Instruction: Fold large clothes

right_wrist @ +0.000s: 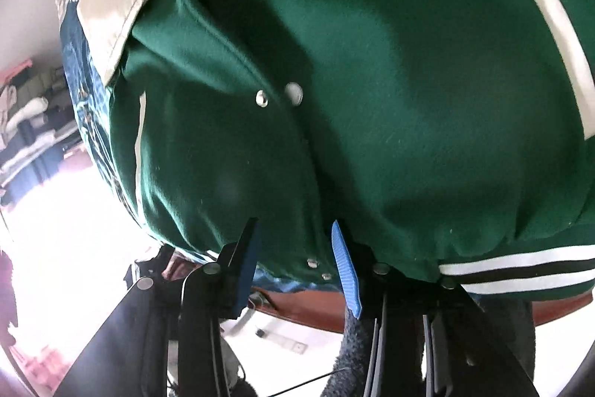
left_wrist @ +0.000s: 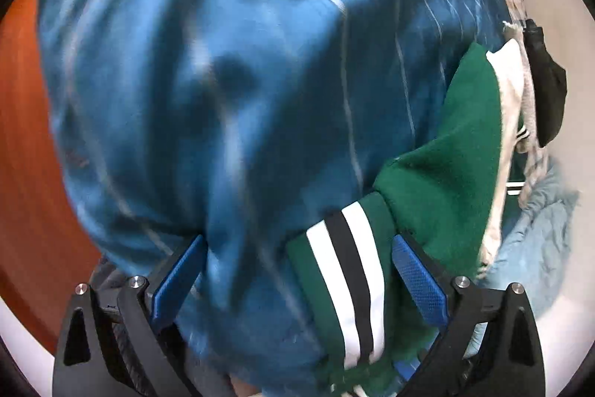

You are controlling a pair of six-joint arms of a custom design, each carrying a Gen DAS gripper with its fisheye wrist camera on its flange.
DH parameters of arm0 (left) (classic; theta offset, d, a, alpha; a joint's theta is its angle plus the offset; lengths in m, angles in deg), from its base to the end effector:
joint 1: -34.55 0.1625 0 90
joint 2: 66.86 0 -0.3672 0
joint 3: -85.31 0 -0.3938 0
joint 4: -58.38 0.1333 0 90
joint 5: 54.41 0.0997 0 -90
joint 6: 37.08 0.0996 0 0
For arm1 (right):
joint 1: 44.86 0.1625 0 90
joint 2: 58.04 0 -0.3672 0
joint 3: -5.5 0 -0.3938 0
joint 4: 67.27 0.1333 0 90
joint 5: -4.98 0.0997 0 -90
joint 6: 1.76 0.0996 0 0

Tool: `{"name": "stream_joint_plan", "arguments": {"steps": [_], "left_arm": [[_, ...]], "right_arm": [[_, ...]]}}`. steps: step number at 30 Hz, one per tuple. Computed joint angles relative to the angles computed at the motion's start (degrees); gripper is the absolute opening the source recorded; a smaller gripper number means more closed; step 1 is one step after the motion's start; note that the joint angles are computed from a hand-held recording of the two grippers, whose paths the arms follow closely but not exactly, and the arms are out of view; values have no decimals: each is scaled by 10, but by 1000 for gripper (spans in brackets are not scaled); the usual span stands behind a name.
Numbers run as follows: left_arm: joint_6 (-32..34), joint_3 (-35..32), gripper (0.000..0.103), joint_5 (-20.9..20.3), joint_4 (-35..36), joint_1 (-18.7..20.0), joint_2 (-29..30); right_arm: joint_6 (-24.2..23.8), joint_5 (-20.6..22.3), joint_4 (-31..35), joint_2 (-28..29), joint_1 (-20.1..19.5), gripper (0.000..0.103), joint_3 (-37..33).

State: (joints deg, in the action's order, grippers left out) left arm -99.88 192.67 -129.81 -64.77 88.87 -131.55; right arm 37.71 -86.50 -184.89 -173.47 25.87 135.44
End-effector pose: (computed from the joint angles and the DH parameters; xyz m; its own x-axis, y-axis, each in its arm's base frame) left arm -0.1798 -0.5220 0.1160 -0.8598 -0.4390 -0.2607 -0.4146 0.8983 -0.1455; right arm 0.0101 -0.3672 0.3211 -0.5227 0.8434 -0.1248 0.8468 0.4965 -0.1911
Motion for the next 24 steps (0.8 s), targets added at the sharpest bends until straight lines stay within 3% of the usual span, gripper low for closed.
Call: {"name": "stream_joint_plan", "arguments": {"steps": [2, 3, 4, 6, 8, 9, 11, 14, 19, 20, 21, 22, 23, 24], "left_arm": [[-9, -11, 94, 30, 21, -13, 13], [-14, -16, 76, 47, 35, -22, 15], [-14, -23, 67, 62, 57, -30, 13], [-23, -23, 21, 77, 85, -47, 1], [-24, -14, 1, 84, 94, -50, -22], [-24, -9, 1, 89, 97, -51, -34], [-19, -7, 0, 98, 113, -54, -54], [-15, 4, 1, 74, 113, -57, -78], [-29, 63, 12, -38, -31, -28, -97], [-39, 69, 29, -52, -53, -26, -91], [-50, 78, 70, -68, -75, -21, -86], [-57, 87, 88, -78, -97, -17, -82], [-70, 93, 96, -79, -121, -24, -71], [-73, 101, 95, -76, -148, -25, -63]], "right_arm": [[-3, -5, 2, -4, -4, 42, -1], [-4, -5, 3, -7, -6, 42, -1], [-7, -3, 4, -10, -9, 42, 0], [-13, -4, 5, -12, -9, 42, -2], [-19, -6, 5, -7, -5, 42, -6], [-18, -7, 4, -5, -4, 42, -6], [-18, -2, 3, -3, -4, 42, -6], [-21, 5, 1, 3, 1, 42, -9], [-28, 3, 12, 18, 8, 42, -16], [-26, 3, 12, 18, 6, 42, -15], [-23, 2, 13, 18, 5, 42, -14], [-21, 0, 13, 19, 5, 42, -14], [-20, 0, 13, 18, 4, 42, -14], [-20, -2, 12, 18, 5, 42, -15]]}}
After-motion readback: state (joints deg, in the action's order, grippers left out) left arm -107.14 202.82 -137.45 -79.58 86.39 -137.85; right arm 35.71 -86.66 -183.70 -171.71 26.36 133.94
